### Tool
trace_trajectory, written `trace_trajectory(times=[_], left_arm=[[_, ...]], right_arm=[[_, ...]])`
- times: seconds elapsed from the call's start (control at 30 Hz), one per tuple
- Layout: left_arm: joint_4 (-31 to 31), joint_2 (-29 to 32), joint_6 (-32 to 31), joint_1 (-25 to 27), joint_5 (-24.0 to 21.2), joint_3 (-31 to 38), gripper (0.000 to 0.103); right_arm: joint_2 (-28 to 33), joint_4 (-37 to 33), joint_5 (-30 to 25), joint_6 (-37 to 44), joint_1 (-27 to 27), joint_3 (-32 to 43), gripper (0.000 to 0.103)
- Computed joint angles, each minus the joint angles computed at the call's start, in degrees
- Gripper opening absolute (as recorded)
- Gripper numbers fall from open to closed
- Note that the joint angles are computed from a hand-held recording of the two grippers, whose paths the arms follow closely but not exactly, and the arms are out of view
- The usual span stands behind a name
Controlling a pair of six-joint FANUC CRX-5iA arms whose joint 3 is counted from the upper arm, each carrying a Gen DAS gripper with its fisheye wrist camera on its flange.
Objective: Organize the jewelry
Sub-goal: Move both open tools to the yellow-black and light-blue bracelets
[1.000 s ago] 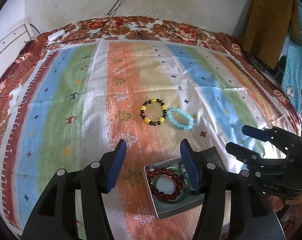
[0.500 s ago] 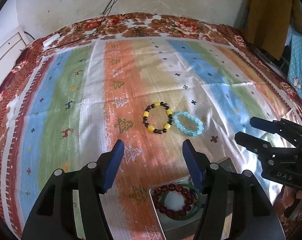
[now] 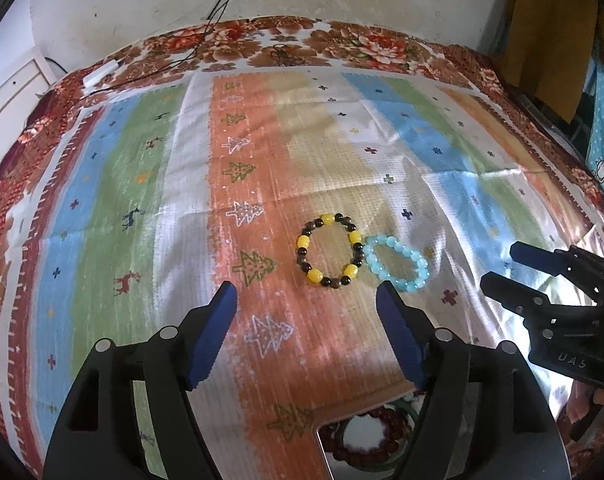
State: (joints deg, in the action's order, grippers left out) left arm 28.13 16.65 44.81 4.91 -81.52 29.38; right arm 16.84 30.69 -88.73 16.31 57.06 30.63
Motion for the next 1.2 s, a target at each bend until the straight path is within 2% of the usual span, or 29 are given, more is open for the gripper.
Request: trace_trajectory(times=[0.27,0.37,0.6,1.2], left_arm=[[-0.7,2.7,0.3,-1.1,-0.7,2.7,0.081],[-0.9,4.2,1.1,-1.4,-1.3,4.3,0.081],[-3.3,6.5,2.1,-2.3,-2.0,7.2,0.084],[-5.9,16.6,5.8,-4.5,-10.5,19.8,0.086]], right_arm=[[0.6,-1.4,0.7,1.3,-1.7,0.5,0.061],[0.9,-2.3,1.0,1.7,-2.5,0.8,0.064],[1.7,-5.2,2.3,3.5,-4.2,2.1,0.064],[5.9,-12.2,-0.3,8.1,-8.8,6.6,0.065]])
